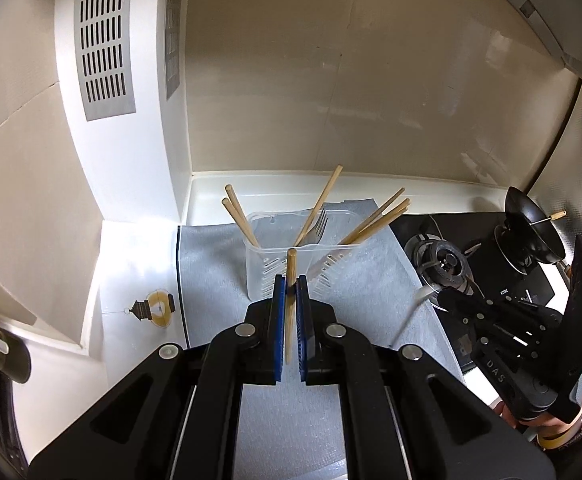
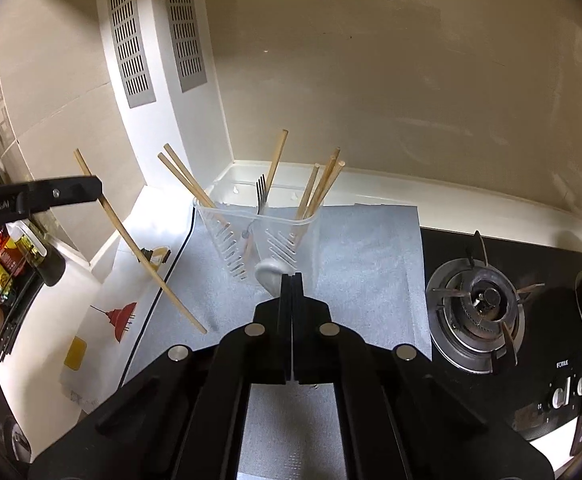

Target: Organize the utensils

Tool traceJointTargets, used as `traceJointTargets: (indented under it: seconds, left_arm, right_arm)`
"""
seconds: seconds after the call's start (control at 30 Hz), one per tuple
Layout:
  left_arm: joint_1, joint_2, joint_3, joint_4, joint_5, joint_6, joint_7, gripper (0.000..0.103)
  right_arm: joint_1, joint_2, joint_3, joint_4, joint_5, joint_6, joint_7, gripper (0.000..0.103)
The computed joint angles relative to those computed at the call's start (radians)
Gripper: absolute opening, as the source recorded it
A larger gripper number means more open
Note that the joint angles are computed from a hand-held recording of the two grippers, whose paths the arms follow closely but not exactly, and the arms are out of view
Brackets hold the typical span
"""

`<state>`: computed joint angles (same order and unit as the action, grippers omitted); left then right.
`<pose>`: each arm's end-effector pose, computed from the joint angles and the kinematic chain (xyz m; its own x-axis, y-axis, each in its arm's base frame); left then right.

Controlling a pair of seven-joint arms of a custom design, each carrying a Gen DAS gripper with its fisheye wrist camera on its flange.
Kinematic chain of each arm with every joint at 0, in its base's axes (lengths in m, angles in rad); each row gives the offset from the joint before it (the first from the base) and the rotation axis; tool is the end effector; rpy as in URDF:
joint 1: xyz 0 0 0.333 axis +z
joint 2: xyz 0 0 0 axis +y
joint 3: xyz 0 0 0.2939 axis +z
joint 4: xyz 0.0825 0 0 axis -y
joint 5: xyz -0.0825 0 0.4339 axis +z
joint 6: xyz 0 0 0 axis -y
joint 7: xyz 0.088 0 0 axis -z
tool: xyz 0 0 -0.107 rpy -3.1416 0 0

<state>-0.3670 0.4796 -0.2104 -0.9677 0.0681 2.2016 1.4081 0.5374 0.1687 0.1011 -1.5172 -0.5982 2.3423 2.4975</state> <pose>0.6681 -0.3714 0.6785 -0.4098 -0.9013 0.1405 -0.7042 0.2146 -0.6768 0.5757 0.4094 0.6130 0.0123 -0.9975 -0.0701 -0.6770 0.0433 -0.7347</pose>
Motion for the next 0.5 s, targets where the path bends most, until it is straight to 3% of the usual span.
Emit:
traceJointTargets:
  seconds: [0.23, 0.37, 0.4, 0.43, 0.5]
  left_arm:
    - [0.007, -0.006, 0.001, -0.018, -0.009, -0.009, -0.009, 0.005]
    - [0.022, -0.033, 0.006, -0.063, -0.010, 0.003, -0.027, 0.005]
    - [0.025, -0.039, 0.008, -0.074, -0.008, 0.006, -0.032, 0.005]
    - [0.030, -0.048, 0.011, -0.089, -0.006, 0.009, -0.040, 0.005]
    - [0.036, -0.061, 0.015, -0.110, 0.002, 0.013, -0.055, 0.005]
  right_arm:
    - [-0.025, 0.015, -0.011, -0.025, 0.089, -0.016, 0.022, 0.001]
    - [-0.060, 0.052, 0.004, -0.016, 0.244, -0.030, -0.096, 0.008]
    - [-0.065, 0.066, 0.007, -0.009, 0.275, -0.031, -0.134, 0.014]
    - [-0.071, 0.088, 0.013, 0.004, 0.318, -0.038, -0.184, 0.029]
    - [-0.072, 0.132, 0.018, 0.035, 0.372, -0.062, -0.255, 0.037]
